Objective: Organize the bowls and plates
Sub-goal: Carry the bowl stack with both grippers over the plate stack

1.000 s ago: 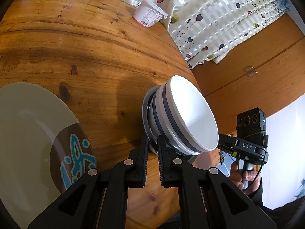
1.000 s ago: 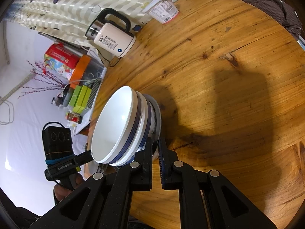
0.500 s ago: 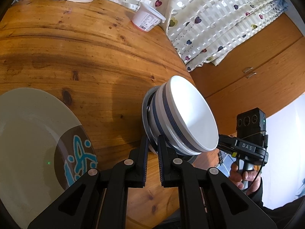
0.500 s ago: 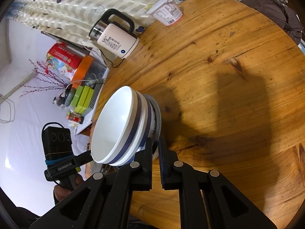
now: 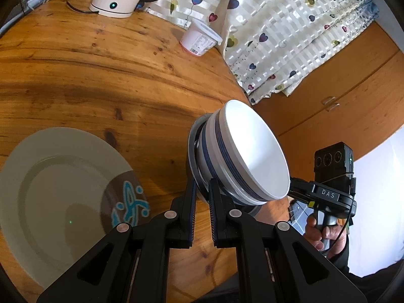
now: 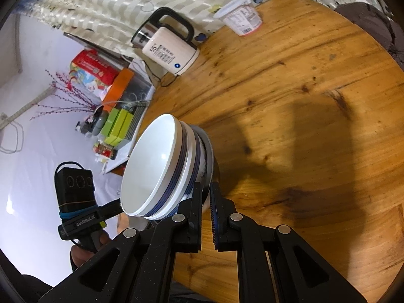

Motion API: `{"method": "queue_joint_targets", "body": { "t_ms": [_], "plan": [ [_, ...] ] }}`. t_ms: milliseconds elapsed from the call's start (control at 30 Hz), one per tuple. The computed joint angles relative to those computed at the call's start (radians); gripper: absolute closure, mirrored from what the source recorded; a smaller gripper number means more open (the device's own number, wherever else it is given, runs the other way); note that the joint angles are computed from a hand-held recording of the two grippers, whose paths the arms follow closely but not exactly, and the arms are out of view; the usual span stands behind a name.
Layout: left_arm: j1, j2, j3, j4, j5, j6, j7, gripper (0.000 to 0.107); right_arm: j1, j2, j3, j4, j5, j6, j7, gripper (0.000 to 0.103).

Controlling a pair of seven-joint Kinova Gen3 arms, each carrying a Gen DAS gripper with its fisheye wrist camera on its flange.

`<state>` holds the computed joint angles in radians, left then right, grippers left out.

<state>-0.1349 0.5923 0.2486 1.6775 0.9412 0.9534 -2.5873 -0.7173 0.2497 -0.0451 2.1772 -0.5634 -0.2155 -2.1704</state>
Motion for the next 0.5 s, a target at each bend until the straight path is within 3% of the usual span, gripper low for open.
{"method": "queue_joint_targets", "body": {
  "t_ms": [500],
  "plan": [
    [-0.069, -0.058, -0.04, 0.055, 0.044, 0.008, -0.05, 0.098, 0.011, 0.056, -0.01, -0.123, 0.108, 0.067, -0.031, 0.095]
  ]
}}
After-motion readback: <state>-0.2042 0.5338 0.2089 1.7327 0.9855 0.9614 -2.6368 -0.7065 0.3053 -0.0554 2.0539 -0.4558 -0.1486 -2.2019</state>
